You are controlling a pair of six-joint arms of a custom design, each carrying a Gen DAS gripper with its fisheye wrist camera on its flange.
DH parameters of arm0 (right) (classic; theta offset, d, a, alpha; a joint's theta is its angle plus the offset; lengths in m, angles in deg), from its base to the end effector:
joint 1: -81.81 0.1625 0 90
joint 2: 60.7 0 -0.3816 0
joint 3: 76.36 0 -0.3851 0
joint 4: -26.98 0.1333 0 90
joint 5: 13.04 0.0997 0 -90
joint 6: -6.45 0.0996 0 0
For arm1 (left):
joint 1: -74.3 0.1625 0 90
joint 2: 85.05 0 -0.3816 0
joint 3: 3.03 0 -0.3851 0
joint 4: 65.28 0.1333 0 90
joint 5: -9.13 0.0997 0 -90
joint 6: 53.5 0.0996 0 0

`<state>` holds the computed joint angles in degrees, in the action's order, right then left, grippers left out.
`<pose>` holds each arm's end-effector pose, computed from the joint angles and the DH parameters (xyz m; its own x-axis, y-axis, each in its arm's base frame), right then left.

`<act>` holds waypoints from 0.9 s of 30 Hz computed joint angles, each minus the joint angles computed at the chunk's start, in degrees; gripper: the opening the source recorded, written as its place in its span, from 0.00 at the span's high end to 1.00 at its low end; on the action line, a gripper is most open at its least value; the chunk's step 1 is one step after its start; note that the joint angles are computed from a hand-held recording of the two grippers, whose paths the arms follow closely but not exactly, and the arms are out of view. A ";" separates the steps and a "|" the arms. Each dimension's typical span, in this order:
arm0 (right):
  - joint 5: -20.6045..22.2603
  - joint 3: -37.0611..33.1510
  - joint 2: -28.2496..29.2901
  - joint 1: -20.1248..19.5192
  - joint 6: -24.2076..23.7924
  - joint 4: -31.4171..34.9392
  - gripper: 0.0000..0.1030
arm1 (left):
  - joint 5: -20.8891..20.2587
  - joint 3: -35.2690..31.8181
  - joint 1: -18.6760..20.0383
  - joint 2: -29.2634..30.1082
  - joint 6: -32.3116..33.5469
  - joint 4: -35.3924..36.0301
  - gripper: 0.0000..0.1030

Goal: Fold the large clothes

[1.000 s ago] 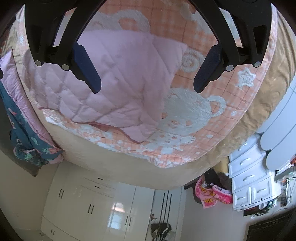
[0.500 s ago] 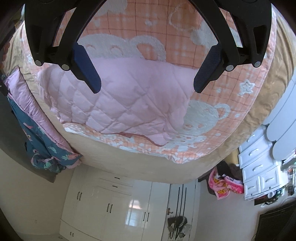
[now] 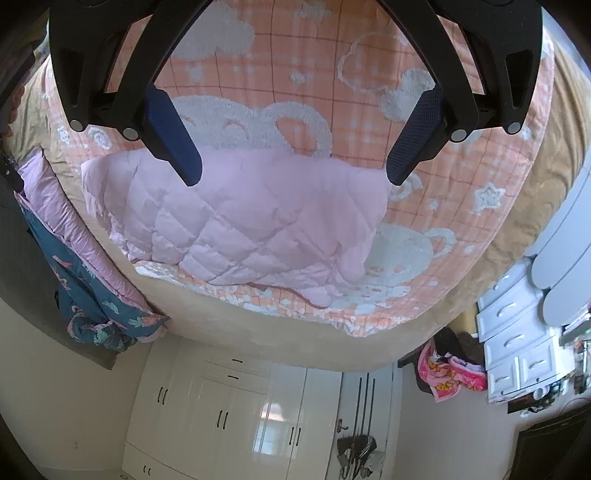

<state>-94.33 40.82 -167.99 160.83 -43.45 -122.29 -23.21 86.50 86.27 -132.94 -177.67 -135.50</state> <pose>0.0684 -0.4264 0.4723 -0.7340 -0.4403 0.5171 -0.6791 0.4694 -0.5643 -0.4876 -0.3257 0.0767 -0.7325 -0.4624 -0.4996 0.2459 0.5046 -0.8276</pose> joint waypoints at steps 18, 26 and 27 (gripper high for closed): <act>-2.02 2.43 -0.32 -1.76 0.60 -0.37 0.04 | -2.98 3.25 0.40 1.04 3.38 -8.34 0.09; -8.43 1.05 6.19 -1.74 5.47 -2.40 0.04 | -4.76 8.77 2.99 -0.61 6.00 -18.78 0.09; -9.31 0.57 7.26 -1.73 6.68 -2.41 0.04 | -4.93 9.68 3.50 -0.98 6.23 -20.78 0.09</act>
